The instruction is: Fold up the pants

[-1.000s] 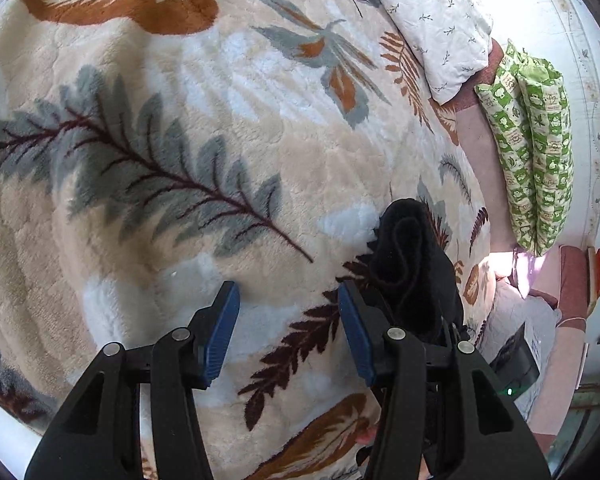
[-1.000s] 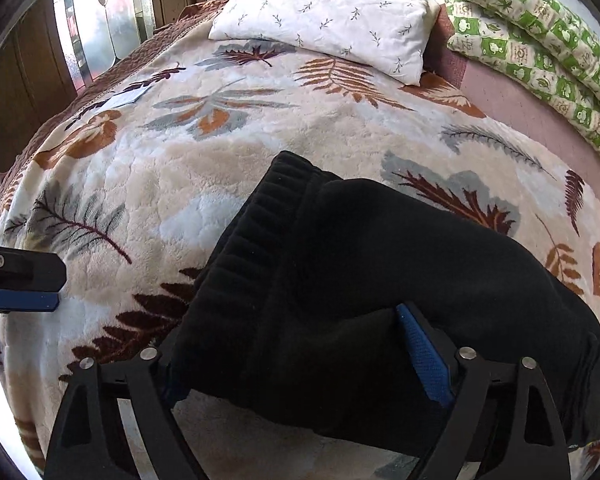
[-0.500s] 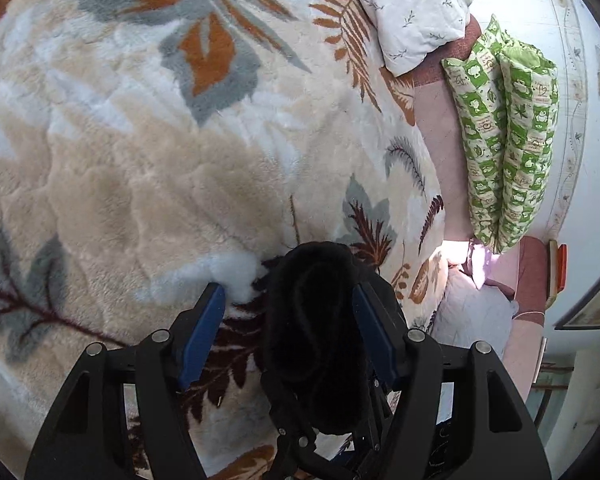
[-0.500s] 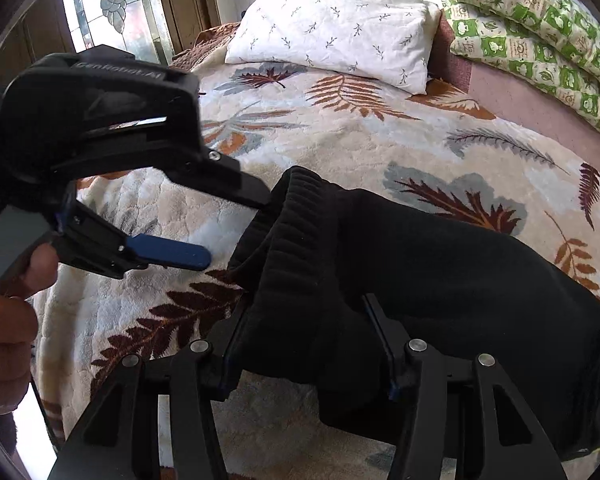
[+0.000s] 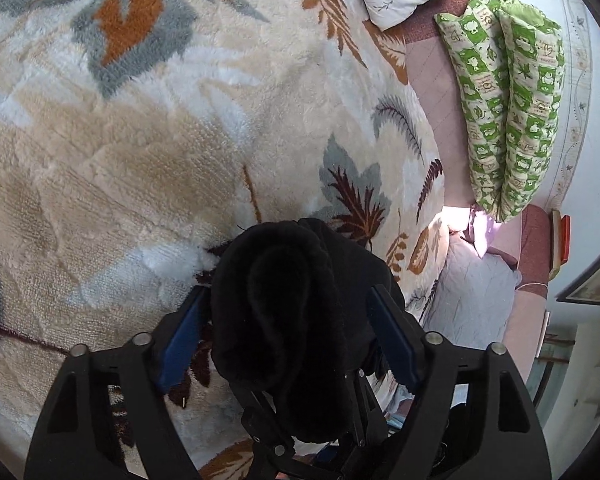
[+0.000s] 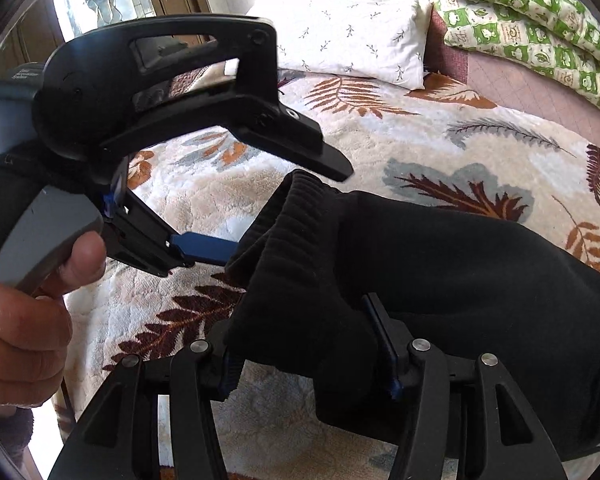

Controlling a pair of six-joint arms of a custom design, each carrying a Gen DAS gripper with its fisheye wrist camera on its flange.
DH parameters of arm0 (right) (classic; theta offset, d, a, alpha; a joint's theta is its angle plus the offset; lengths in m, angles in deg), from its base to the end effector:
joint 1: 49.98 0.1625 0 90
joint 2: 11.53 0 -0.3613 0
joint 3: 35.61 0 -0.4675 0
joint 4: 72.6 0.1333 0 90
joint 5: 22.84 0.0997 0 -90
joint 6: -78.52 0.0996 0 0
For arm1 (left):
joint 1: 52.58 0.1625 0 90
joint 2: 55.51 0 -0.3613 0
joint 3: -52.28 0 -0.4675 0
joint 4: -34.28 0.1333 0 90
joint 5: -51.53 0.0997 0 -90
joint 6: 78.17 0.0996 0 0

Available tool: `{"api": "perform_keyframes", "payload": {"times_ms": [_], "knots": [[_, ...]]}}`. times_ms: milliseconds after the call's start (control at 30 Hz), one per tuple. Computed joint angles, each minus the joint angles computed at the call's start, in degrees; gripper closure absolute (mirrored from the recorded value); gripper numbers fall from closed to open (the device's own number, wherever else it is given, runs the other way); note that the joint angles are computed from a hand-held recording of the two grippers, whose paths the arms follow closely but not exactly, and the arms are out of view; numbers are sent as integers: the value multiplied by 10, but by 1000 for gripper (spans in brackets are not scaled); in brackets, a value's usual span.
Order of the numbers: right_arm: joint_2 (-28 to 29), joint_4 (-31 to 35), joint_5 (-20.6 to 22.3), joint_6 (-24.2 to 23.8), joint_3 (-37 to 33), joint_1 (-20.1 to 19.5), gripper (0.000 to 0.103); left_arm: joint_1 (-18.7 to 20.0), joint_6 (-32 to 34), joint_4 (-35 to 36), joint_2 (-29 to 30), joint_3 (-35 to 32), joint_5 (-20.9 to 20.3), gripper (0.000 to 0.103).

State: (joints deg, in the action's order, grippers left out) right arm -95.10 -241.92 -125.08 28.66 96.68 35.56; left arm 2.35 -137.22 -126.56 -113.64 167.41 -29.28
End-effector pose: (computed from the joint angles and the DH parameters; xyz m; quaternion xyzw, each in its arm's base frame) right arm 0.0742 -0.4915 0.1372 0.3442 -0.8956 0.1865 0.2113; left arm -0.2029 -0.5487 0.0056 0.2150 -0.9659 0.1400 0.0337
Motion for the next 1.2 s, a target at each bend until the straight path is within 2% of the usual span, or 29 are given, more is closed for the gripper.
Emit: {"api": "perform_keyframes", "payload": {"times_ms": [33, 67, 100, 133, 333, 467, 767, 967, 1200], "knots": [[-1, -2, 1, 0, 2, -1, 47, 1, 4, 7, 0, -2, -9, 57], [-3, -5, 2, 0, 4, -1, 47, 2, 4, 6, -1, 0, -14, 64], [-3, -9, 4, -2, 6, -2, 48, 4, 5, -8, -2, 6, -25, 78], [-3, -13, 4, -1, 7, -3, 48, 6, 0, -32, -4, 16, -35, 80], [-8, -7, 13, 3, 8, -9, 46, 11, -41, -118, -11, 50, -67, 83], [-39, 44, 37, 27, 10, -17, 46, -1, -60, -140, -21, 63, -76, 83], [-151, 127, 100, 46, 45, -36, 47, -71, -90, -119, -32, 54, -32, 83], [-234, 171, 147, 50, 64, -57, 47, -114, -91, -72, 18, -13, -14, 83], [-316, 249, 233, 53, 53, -131, 45, -138, -81, 21, 152, -165, -25, 83]]}}
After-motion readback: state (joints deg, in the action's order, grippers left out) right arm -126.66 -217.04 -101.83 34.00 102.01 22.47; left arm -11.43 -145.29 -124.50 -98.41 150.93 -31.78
